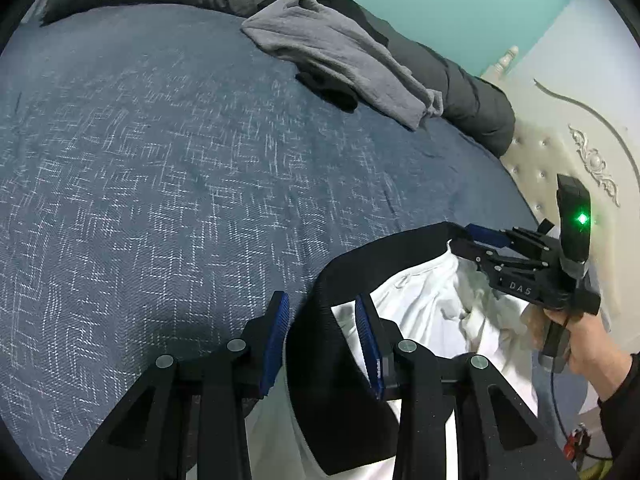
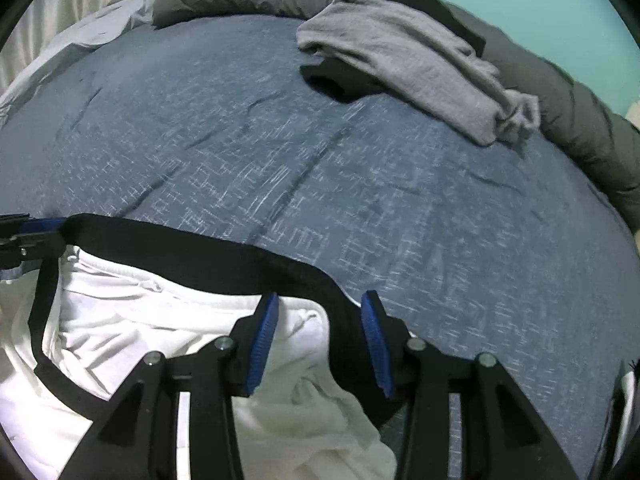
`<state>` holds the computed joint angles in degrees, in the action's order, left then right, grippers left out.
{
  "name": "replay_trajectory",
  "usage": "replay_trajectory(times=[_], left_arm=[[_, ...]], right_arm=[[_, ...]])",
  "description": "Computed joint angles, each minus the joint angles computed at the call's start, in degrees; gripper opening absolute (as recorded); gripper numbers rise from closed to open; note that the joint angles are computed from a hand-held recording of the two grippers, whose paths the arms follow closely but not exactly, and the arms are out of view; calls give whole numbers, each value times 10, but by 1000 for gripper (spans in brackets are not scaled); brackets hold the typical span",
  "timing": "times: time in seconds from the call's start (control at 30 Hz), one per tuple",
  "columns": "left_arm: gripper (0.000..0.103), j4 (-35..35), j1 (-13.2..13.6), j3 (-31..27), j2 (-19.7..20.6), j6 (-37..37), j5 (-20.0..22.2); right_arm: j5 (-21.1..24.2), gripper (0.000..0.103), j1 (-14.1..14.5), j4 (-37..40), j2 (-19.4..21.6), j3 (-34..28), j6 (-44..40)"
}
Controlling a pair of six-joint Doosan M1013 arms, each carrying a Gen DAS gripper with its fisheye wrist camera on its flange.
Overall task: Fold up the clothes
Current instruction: 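Lift the white shirt high with both tools, holding it stretched between them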
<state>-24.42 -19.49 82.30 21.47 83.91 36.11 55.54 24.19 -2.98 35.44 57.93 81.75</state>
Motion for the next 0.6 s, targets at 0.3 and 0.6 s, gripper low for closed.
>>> replay_trajectory(times=[0.3, 0.6], left_arm=[[15, 35, -5, -6, 7, 1, 9], [8, 120, -17, 0, -46, -58, -4]], right_arm=[[-40, 4, -1, 19, -30, 43, 18], [-120, 4, 5, 2, -104, 90, 80]])
